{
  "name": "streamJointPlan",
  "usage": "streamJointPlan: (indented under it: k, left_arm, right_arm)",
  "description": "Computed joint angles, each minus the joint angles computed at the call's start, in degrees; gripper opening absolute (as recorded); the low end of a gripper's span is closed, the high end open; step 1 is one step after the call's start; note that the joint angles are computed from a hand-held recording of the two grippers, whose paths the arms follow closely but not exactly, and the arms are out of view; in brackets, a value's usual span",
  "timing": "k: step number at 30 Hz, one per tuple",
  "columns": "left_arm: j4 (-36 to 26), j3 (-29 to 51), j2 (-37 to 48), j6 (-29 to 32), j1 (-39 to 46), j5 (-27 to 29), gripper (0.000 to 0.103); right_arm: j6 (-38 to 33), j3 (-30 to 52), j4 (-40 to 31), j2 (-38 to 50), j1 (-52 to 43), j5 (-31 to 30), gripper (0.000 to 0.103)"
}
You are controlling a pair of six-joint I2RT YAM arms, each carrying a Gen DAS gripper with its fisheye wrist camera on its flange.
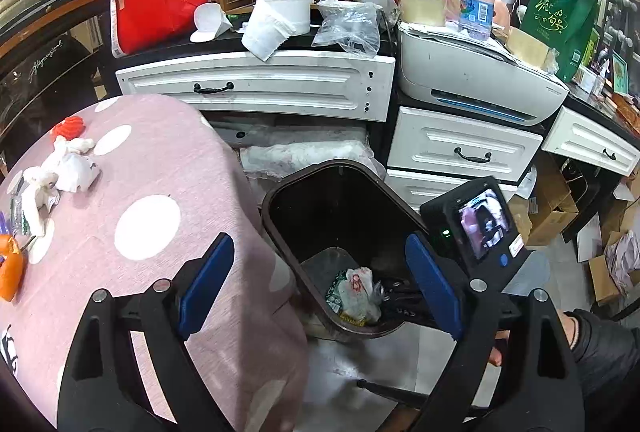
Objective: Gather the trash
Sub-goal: 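Move both grippers back over the table toward the orange peel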
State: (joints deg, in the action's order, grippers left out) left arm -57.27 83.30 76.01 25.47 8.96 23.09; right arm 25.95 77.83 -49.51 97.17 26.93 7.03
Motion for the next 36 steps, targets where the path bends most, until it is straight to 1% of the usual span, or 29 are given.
streamJointPlan:
  k: [8,14,17,20,24,28,31,36]
  left_arm:
    - [-3.7,1.8,-0.4,3.8,8.6,4.6,0.087]
    - [-7.4,4.9,0.5,8.7,17.4,8.7,0.087]
    - [-9.1,7.0,2.0,11.5,22.6,10.6,0.087]
    - [-10.3,9.3,4.1,13.7,27.3,11.6,0.087]
    - [-10.2,12.2,7.0,16.5,33.6,12.1,0.087]
    - [-9.6,15.5,10.9,18.1,39.3,11.9,0.087]
    - [-9.4,19.0,14.9,18.5,43.1,11.7,0.087]
    - [-10.9,29.4,24.7,16.2,47.0,10.3,0.087]
  right_arm:
    - [0.1,1.8,-2.6,-4.7,2.5,3.5,0.068]
    - [-0.3,7.0,-4.9,-6.3,5.6,6.2,0.071]
    - [-0.9,10.2,-5.6,-5.8,7.5,6.6,0.073]
    - [-1.9,14.0,-6.1,-4.7,9.7,6.6,0.075]
    - [-3.3,19.4,-7.0,-2.3,12.7,6.5,0.075]
    - [-4.3,25.6,-7.8,1.3,14.7,4.4,0.076]
    - [-4.8,30.3,-8.1,4.8,16.4,4.0,0.076]
    - [-5.9,38.6,-10.2,11.2,18.8,3.4,0.076]
